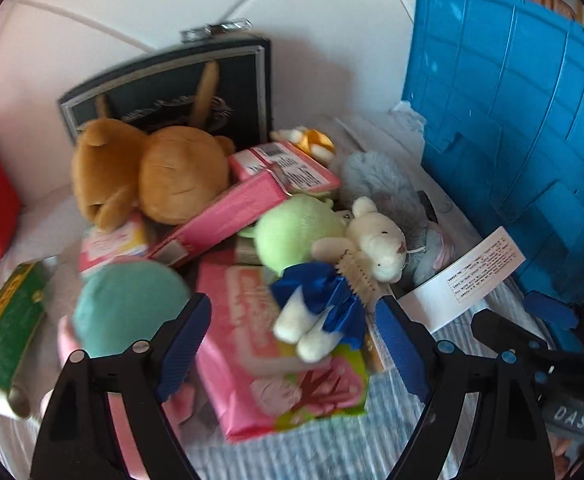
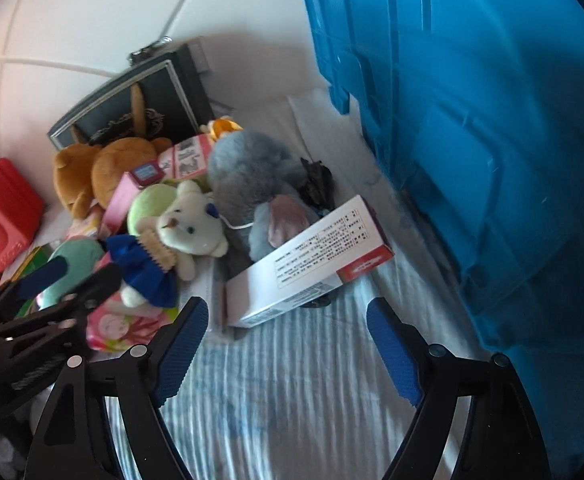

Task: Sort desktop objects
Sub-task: 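Grasp the white bear plush with the left tool while the right grasps a red box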

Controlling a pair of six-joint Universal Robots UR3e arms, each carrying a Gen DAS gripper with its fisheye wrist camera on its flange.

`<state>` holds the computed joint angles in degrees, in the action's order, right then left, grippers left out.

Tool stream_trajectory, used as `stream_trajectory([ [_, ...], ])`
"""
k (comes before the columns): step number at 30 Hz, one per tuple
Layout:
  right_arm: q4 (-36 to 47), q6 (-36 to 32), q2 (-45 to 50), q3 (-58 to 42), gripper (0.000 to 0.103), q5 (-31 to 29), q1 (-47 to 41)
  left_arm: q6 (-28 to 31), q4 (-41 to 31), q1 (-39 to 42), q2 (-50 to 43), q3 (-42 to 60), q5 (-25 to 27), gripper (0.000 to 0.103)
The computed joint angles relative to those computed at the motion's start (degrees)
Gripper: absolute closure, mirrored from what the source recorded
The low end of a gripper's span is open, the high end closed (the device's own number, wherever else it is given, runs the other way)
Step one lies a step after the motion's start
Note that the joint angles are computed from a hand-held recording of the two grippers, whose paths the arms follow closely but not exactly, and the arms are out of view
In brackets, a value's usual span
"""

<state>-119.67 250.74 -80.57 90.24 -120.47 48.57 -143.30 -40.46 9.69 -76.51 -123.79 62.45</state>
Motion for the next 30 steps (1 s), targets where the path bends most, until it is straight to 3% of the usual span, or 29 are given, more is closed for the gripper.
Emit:
stream_trajectory([
  [5, -5.7, 0.1, 0.9, 4.4, 0.020, 1.4, -3.0, -4.0, 6.8, -5.9, -10.6, 3.4, 3.7, 0.021],
  [9, -12.2, 0.1, 0.3, 9.4, 0.020, 3.3, -5.9, -5.9, 7.0, -5.4, -13.1, 4.5, 1.8, 0.022],
  [10, -13.6, -0.2, 0.1, 10.3, 0.021, 3.7, -6.6, -5.9, 6.4, -5.1, -13.3, 4.7, 1.0, 0.027],
  [11, -14.1, -0.6, 0.3, 10.5, 0.026, 3.6, -7.0, -4.8, 4.7, -4.2, -12.9, 4.7, -0.9, 0.040],
  [13, -15.6, -2.5, 1.2, 10.2, 0.039, 3.4, -7.4, -3.3, 1.2, -3.0, -11.7, 4.7, -3.8, 0.057],
  [15, -16.3, -3.9, 2.1, 9.3, 0.056, 3.4, -7.5, -3.3, 1.6, -3.4, -10.1, 3.6, -3.1, 0.063],
  [18, -15.7, -5.4, 2.9, 7.3, 0.065, 1.8, -6.0, -1.8, -1.2, -1.8, -7.4, 2.4, -3.7, 0.074],
  [24, -13.0, -8.4, 3.7, 2.5, 0.080, -0.5, -2.6, 1.8, -10.3, 3.7, 2.7, 0.1, -6.4, 0.083],
  [30, -8.2, -9.7, 4.9, -3.8, 0.080, -3.0, 1.1, 6.1, -19.8, 10.4, 14.2, -1.3, -8.6, 0.085],
])
